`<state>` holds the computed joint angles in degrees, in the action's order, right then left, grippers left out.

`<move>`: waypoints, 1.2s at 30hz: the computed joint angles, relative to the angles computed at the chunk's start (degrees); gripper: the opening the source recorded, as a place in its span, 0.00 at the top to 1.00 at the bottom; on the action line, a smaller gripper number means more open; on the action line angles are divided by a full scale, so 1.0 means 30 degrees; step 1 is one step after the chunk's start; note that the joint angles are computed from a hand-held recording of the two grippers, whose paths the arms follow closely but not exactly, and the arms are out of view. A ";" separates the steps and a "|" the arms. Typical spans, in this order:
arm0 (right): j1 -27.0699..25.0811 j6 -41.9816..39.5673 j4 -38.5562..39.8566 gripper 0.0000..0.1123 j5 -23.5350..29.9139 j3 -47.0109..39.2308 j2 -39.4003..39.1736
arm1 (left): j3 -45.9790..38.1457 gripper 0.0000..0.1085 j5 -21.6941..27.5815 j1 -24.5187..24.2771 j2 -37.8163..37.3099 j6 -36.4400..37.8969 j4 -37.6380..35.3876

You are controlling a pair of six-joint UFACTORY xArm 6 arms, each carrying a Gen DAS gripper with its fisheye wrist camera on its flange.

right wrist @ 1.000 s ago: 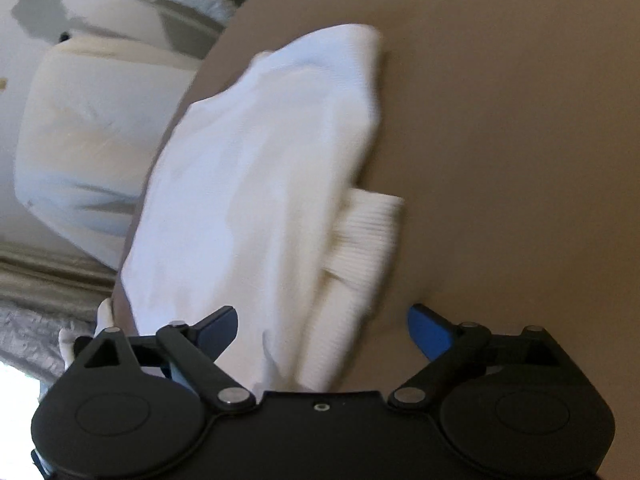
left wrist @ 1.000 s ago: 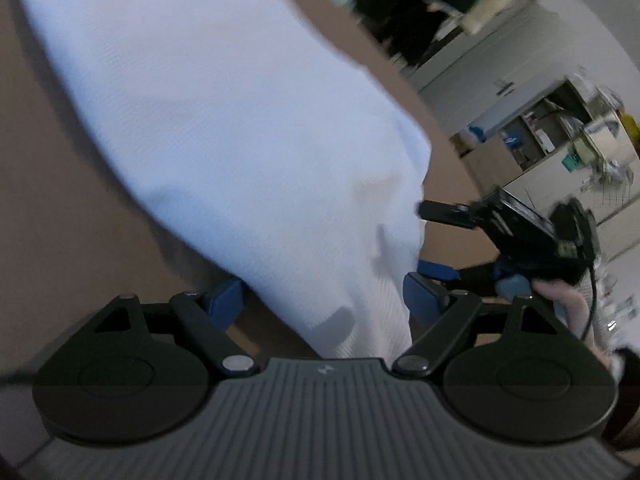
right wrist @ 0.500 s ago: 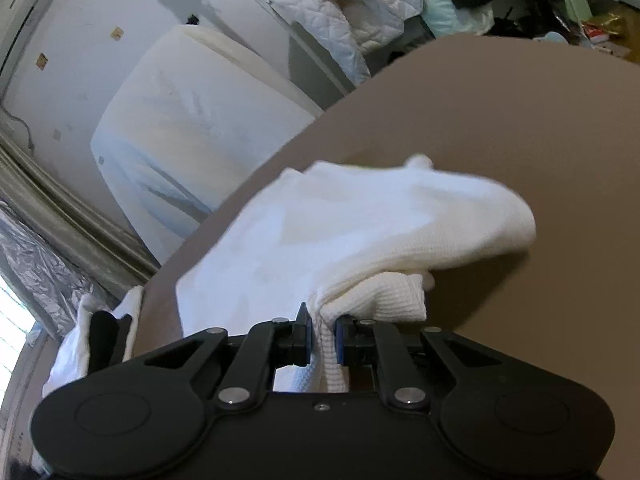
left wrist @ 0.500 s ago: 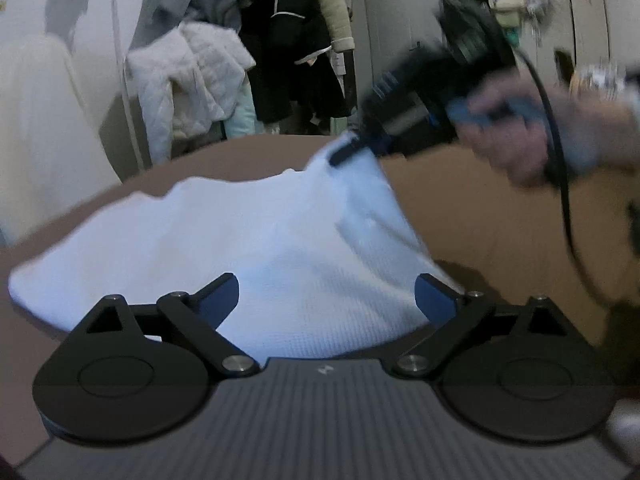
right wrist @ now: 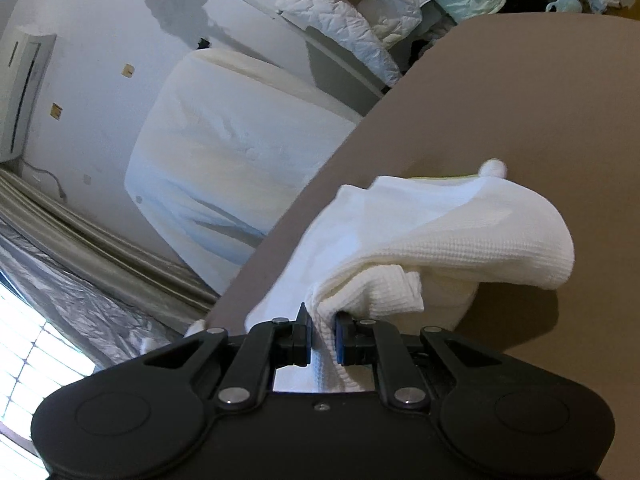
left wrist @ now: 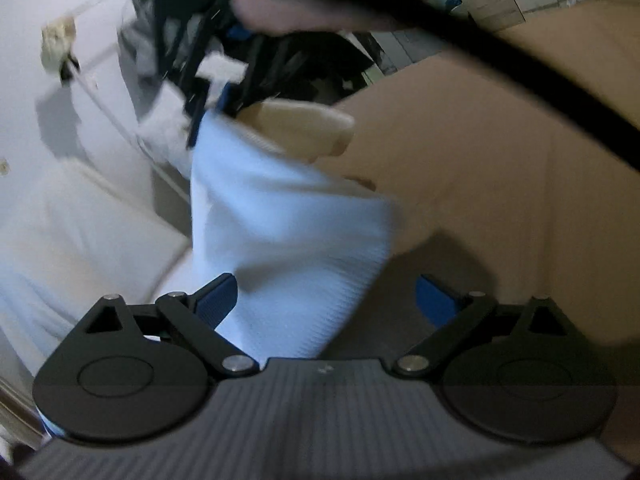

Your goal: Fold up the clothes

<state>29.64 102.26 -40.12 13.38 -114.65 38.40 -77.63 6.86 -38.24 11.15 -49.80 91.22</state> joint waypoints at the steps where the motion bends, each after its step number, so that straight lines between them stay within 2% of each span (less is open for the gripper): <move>1: -0.0009 -0.0513 0.0525 0.88 -0.0125 -0.0193 0.0111 | -0.0314 0.05 0.1272 -0.0397 0.0171 -0.1467 0.1999; 3: 0.0058 -0.1486 0.1584 0.88 -0.0288 -0.0346 0.0199 | -0.0531 0.05 0.4205 -0.1302 0.0501 -0.4407 0.5996; 5: 0.0111 -0.0756 0.1101 0.88 -0.0401 -0.0128 0.0105 | -0.0630 0.05 0.7182 -0.1996 0.1076 -0.6624 0.9453; 6: 0.0131 -0.0366 0.0860 0.88 -0.0457 0.0039 0.0037 | -0.0863 0.05 0.8207 -0.2119 0.1461 -0.7077 1.0591; 7: 0.0148 0.0029 0.0603 0.88 -0.0493 0.0232 -0.0057 | -0.0869 0.07 0.8431 -0.2085 0.1433 -0.7741 1.1108; 8: 0.0129 0.0445 0.0241 0.88 -0.0382 0.0667 -0.0365 | -0.1140 0.22 0.7861 -0.1824 0.1435 -0.8220 1.1504; 9: 0.0113 0.0838 -0.0097 0.88 -0.0264 0.1092 -0.0667 | -0.1335 0.34 0.6492 -0.1414 0.1151 -0.8743 1.1100; 10: 0.0100 0.1206 -0.0409 0.87 -0.0140 0.1505 -0.0961 | -0.1514 0.53 0.5156 -0.0993 0.0931 -0.8719 0.9897; 12: 0.0077 0.1890 -0.0934 0.84 0.0110 0.2336 -0.1547 | -0.1614 0.62 0.2996 -0.0246 0.0500 -0.8308 0.7165; 14: 0.0002 0.2645 -0.0648 0.83 0.0017 0.3586 -0.2192 | -0.1200 0.81 0.3117 -0.0232 0.0101 -0.8241 0.7072; 16: -0.0082 0.3426 -0.0299 0.78 -0.0348 0.4554 -0.2508 | -0.1126 0.86 0.3671 -0.0302 0.0179 -0.8606 0.7676; 17: -0.0128 0.3844 -0.0244 0.76 -0.0596 0.4854 -0.2518 | -0.1358 0.88 0.3233 -0.0029 0.0335 -0.8318 0.7099; 20: -0.0246 0.4366 0.0332 0.52 -0.1243 0.5478 -0.2340 | -0.1837 0.89 0.2015 0.0674 0.0558 -0.7544 0.5395; 21: -0.0267 0.4084 0.0807 0.39 -0.1384 0.5524 -0.2166 | -0.1850 0.89 0.1646 0.0851 0.0505 -0.7613 0.5139; 22: -0.0274 0.3637 0.1404 0.35 -0.1447 0.5502 -0.1947 | -0.1821 0.89 0.0838 0.1093 0.0371 -0.8342 0.5591; 24: -0.0232 0.2500 0.2213 0.35 -0.0348 0.4299 -0.0818 | -0.1861 0.90 -0.0719 0.1543 0.0152 -0.9962 0.6673; 26: -0.0482 0.4560 0.0128 0.61 -0.0576 0.3432 -0.0036 | -0.1644 0.90 -0.0848 0.1709 0.0102 -0.9374 0.6255; 27: -0.0612 0.5398 -0.0900 0.81 -0.1156 0.3183 0.0173 | -0.1527 0.91 -0.0924 0.1798 0.0069 -0.8977 0.5945; 28: -0.0640 0.5437 -0.1234 0.83 -0.1346 0.2832 0.0366 | -0.1546 0.91 -0.1192 0.1911 -0.0015 -0.9227 0.6230; 30: -0.0186 0.3115 -0.1770 0.85 0.0409 0.2187 -0.0010 | -0.1364 0.91 -0.2063 0.2294 -0.0327 -0.8117 0.4991; 33: 0.1604 -0.2881 -0.4925 0.86 0.5856 -0.0490 -0.0173 | -0.1045 0.92 -0.3858 0.2878 -0.0713 -0.2433 0.0001; 34: 0.2100 -0.4880 -0.5535 0.86 0.6965 -0.1399 0.0054 | -0.0891 0.92 -0.4337 0.2985 -0.0913 -0.0434 -0.1240; 36: 0.2333 -0.7801 -0.5365 0.87 0.7417 -0.2629 0.0429 | -0.0467 0.92 -0.4338 0.3052 -0.1282 0.3564 -0.3778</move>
